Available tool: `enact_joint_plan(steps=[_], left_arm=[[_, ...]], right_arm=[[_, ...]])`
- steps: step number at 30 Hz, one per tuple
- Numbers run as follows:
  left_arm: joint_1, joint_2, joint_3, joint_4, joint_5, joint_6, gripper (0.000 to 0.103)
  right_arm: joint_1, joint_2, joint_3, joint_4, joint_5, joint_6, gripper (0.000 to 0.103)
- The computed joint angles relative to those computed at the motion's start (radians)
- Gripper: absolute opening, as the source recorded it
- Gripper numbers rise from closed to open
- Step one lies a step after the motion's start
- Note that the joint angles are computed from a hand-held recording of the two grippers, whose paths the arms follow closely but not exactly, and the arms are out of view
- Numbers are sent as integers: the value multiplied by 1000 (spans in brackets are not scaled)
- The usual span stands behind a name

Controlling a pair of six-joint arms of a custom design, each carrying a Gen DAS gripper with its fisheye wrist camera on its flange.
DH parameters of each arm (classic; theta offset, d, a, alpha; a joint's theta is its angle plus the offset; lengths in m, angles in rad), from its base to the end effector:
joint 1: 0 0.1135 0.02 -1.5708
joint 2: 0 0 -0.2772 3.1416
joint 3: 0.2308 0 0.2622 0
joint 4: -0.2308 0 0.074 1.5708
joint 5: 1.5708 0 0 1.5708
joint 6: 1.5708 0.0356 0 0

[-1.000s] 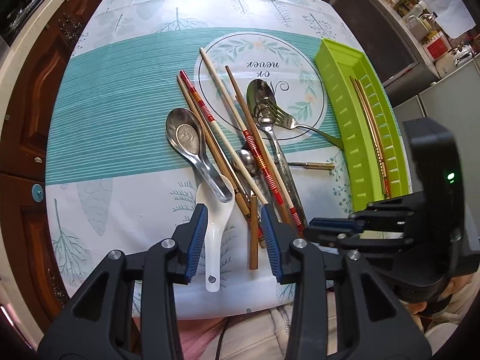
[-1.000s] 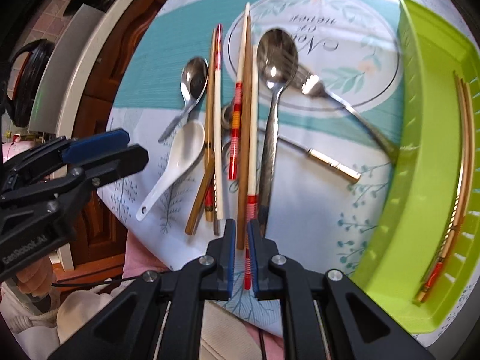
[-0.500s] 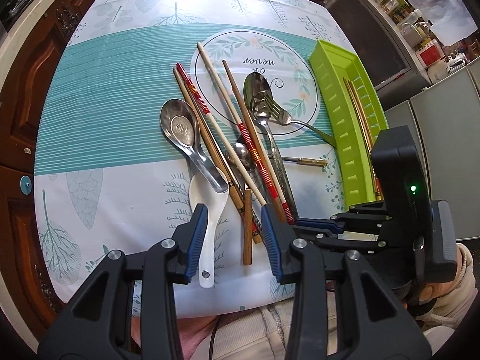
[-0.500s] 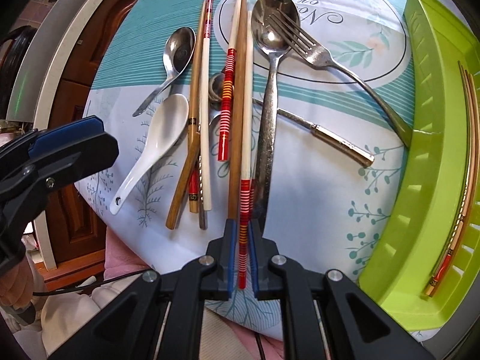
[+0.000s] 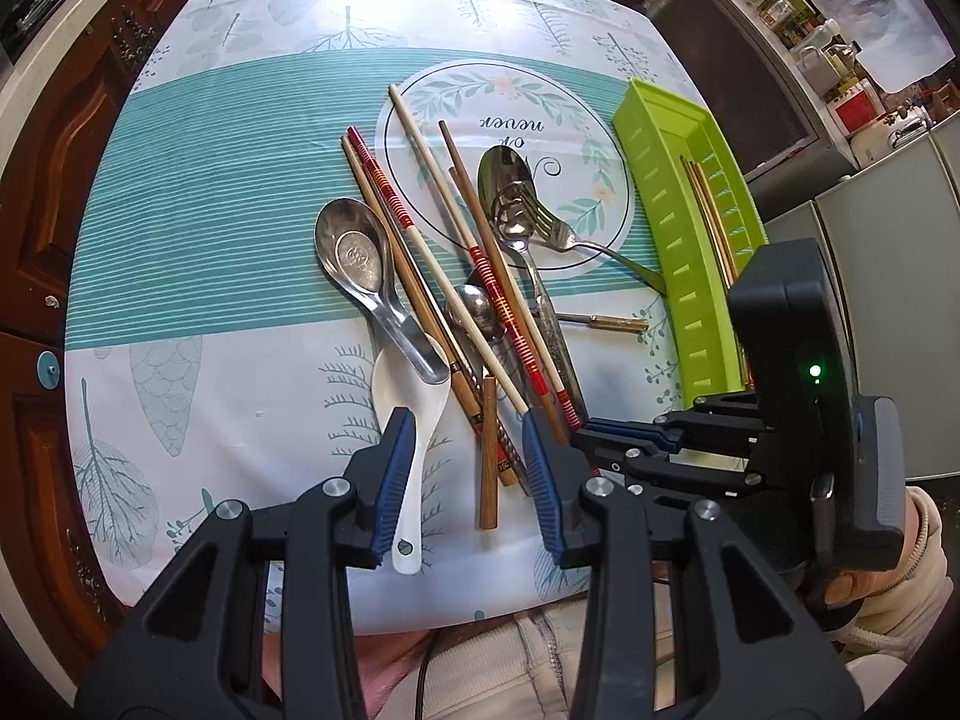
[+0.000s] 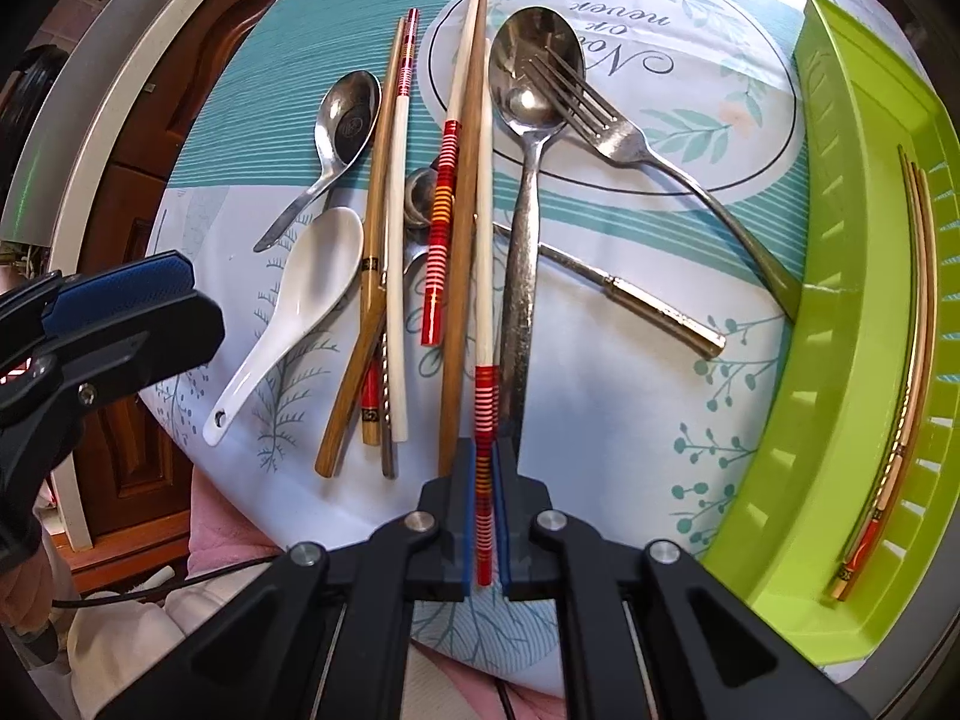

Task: Organize utensils
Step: 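Lift the striped chopstick with the right tool while the left grasps a brown chopstick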

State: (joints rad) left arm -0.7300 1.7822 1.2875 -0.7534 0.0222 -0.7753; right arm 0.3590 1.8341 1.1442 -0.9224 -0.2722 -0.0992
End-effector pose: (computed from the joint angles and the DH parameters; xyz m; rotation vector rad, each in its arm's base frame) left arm 0.2722 -0.2447 0.2122 -0.0604 2.9004 -0.3463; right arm 0.2988 0.1223 0.1568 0.6817 -2.9614 -0.4045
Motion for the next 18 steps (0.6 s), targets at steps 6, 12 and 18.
enact_joint_plan(steps=[6, 12, 18], left_arm=[[3, -2, 2, 0, 1, -2, 34], [9, 0, 6, -2, 5, -2, 34], [17, 8, 11, -2, 9, -5, 34]], right_arm=[[23, 24, 30, 14, 11, 13, 5], [35, 41, 51, 20, 4, 7, 5], [57, 55, 49, 44, 12, 18, 7]])
